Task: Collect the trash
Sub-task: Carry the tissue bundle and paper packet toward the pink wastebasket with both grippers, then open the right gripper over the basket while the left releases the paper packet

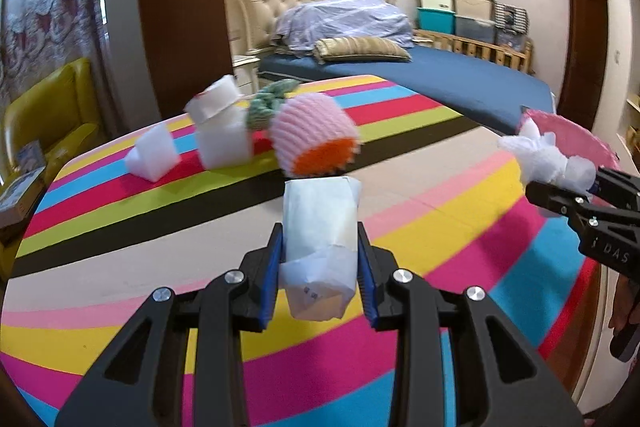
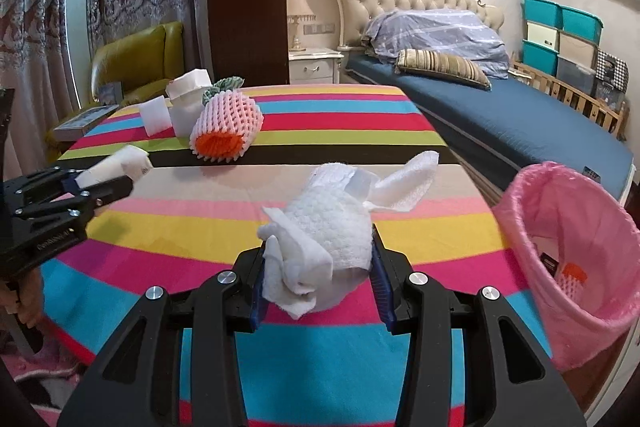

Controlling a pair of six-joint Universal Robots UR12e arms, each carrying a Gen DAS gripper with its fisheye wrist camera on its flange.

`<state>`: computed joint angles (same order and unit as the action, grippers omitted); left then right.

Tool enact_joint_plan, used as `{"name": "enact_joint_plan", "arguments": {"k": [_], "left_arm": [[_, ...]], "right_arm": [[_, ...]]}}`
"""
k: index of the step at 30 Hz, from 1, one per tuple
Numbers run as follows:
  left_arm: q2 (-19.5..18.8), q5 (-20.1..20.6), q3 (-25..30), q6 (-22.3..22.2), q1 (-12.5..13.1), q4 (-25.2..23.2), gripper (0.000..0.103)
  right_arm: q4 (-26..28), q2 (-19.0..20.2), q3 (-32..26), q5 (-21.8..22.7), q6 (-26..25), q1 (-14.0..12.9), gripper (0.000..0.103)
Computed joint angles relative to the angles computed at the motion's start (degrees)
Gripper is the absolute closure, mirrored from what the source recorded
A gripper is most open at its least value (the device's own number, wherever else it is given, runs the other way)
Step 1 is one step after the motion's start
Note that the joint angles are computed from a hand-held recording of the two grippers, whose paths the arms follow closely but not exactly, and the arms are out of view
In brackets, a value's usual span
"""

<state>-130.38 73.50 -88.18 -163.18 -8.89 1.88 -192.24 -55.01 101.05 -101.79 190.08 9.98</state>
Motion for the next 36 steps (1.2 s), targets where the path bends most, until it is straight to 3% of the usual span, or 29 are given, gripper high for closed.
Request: {"name": "enact_joint_plan", "arguments": {"k": [14, 36], "left_arm": [[0.91, -2.13, -0.56, 5.70, -2.29, -1.74, 0.070], [0.31, -9.90, 5.34, 11.54, -8.06, -14.31, 0.070]], "right_arm": [[-5.32, -2.74, 6.52, -1.35, 2.20, -1.57, 0.062], [-12.98, -6.57, 16.48, -6.30, 11.82, -7.49, 0.062]]}}
